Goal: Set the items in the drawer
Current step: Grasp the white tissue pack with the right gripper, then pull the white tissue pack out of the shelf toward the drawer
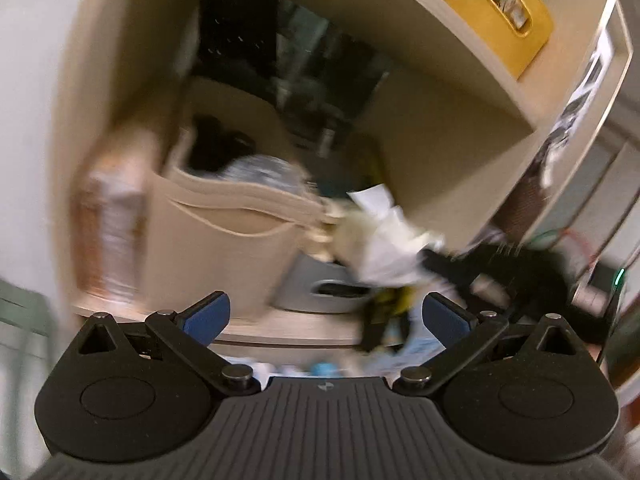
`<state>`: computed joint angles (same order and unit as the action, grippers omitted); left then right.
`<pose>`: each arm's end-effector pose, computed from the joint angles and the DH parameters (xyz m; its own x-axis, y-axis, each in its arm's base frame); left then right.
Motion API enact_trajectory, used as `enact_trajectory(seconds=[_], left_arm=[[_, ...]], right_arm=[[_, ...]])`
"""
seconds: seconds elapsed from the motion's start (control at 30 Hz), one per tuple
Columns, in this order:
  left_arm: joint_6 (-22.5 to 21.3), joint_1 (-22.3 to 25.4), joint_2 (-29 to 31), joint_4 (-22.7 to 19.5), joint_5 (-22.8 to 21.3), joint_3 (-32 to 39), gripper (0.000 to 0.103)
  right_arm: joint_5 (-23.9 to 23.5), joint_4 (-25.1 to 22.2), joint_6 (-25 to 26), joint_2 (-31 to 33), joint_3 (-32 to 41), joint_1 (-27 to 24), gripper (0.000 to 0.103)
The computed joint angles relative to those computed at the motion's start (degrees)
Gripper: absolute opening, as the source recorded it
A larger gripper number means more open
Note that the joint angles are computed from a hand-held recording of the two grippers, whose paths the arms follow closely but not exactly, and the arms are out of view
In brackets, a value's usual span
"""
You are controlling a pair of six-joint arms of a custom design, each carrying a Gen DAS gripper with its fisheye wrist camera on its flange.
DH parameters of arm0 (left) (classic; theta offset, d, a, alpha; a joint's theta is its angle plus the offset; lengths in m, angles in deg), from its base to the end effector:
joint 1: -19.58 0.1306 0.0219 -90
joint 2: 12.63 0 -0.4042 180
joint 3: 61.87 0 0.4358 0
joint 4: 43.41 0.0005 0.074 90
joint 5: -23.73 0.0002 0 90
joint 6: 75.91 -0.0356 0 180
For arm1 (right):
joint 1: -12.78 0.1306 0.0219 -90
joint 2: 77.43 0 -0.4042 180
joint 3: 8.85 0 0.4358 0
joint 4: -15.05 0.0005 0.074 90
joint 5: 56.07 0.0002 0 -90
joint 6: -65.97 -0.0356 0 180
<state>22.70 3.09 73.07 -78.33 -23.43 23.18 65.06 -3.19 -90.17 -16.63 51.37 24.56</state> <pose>0.4807 -0.1681 0.4703 -0.6620 0.0815 -0.7450 0.6466 0.5647 -0.5128 0.3556 0.0548 0.4451 0.1505 0.8311 -0.5354 0.4119 0.4396 0.7982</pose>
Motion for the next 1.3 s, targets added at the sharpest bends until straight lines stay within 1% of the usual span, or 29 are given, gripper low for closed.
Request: enact_trajectory(seconds=[0.03,0.07,0.13,0.17,0.2,0.23,0.27,0.3,0.33,0.4,0.43,0.5,0.53,0.57,0.63,0.7,0.77,0.8,0.83,0.87,0.9,0.93,1.0,1.07,1.17,1.23,1.3], left_arm=[[1.38,-0.45,0.96,-0.39,0.13,0.83,0.103],[2.31,-0.93,1.93,-0.57,0.08,1.58,0.103],[3.54,-1.99,4.08,-1.36,-0.33,3.39,0.103],[4.12,-2.40,5.07,-1.78,-0.13,4.25,0.103],[4.90,-2.78,6.00,-2.40,0.00,5.13,0.103],[6.29,-3.07,6.82,-2.57,0.24,5.80,0.103],[7.70,-3.24,7.42,-2.40,0.85,6.23,0.103],[9.28,-3.37,8.02,-2.21,1.51,6.70,0.103],[11.35,-3.47,8.59,-1.70,2.24,7.07,0.103],[15.44,-3.73,9.36,-0.60,3.12,7.52,0.103],[17.32,-4.01,9.60,0.15,2.84,7.66,0.103],[20.10,-4.73,9.91,1.48,1.56,7.93,0.103],[20.48,-5.11,10.13,1.37,0.72,8.31,0.103],[20.75,-5.46,10.39,1.09,-0.07,8.79,0.103],[21.53,-5.93,11.13,-0.33,-0.36,9.80,0.103],[23.10,-5.93,11.41,0.08,0.90,9.82,0.103],[24.54,-5.97,11.86,0.89,1.84,9.96,0.103],[25.41,-5.96,12.24,1.35,2.48,10.10,0.103],[26.35,-5.94,12.67,1.84,3.20,10.27,0.103],[27.60,-5.84,13.03,2.51,4.07,10.28,0.103],[29.04,-5.71,13.30,3.44,4.94,10.13,0.102],[30.49,-5.57,13.53,4.41,5.77,9.95,0.102],[31.98,-5.36,13.56,5.76,6.38,9.53,0.101],[31.90,-5.16,13.29,6.05,6.50,9.43,0.101],[30.40,-4.74,12.07,5.86,6.64,8.80,0.101],[27.12,-4.47,10.42,4.83,4.97,7.95,0.101],[21.95,-4.26,8.21,3.58,1.51,6.67,0.102]], right_arm=[[0.49,0.36,-0.66,-0.14,-0.61,0.39,0.006],[0.72,1.35,-0.21,-0.33,-1.30,0.66,0.007],[0.07,4.39,0.26,-0.61,-2.56,0.49,0.015],[-0.04,5.00,-0.20,-0.63,-2.77,0.38,0.024],[-0.15,5.62,-0.66,-0.63,-2.98,0.28,0.041],[-0.19,6.13,-1.09,-0.66,-3.17,0.21,0.047],[0.35,5.61,-1.24,-0.90,-3.22,0.42,0.054],[0.72,4.90,-1.43,-1.24,-3.27,0.42,0.060],[0.62,5.70,-1.54,-1.71,-3.81,0.20,0.064],[-2.11,7.81,-4.15,-3.02,-5.43,-1.35,0.090],[-4.41,9.38,-6.71,-3.40,-6.42,-2.55,0.092],[-9.97,12.80,-12.57,-3.37,-8.00,-5.26,0.092],[-12.44,14.35,-15.21,-2.90,-8.40,-6.53,0.092],[-13.78,15.40,-16.40,-2.25,-8.46,-7.32,0.092],[-15.33,16.23,-16.78,-0.74,-7.64,-8.26,0.092],[-16.21,16.80,-15.47,0.55,-6.68,-8.61,0.092],[-17.36,16.32,-15.28,1.70,-5.57,-9.04,0.091],[-17.99,16.05,-15.24,2.28,-5.02,-9.27,0.084],[-19.25,15.54,-15.72,2.88,-4.56,-9.73,0.078],[-20.64,15.00,-16.43,3.44,-4.28,-10.26,0.058],[-21.99,14.58,-17.04,3.97,-4.06,-10.75,0.052],[-22.79,15.07,-17.02,4.17,-4.33,-10.96,0.049],[-23.00,15.45,-16.48,3.95,-5.00,-10.74,0.045],[-22.99,16.79,-16.09,3.32,-6.10,-10.43,0.044],[-23.09,19.00,-15.28,1.71,-8.03,-10.04,0.043],[-23.29,19.80,-14.40,-0.03,-9.33,-9.73,0.043],[-24.13,20.61,-13.97,-2.07,-10.77,-9.41,0.043]])
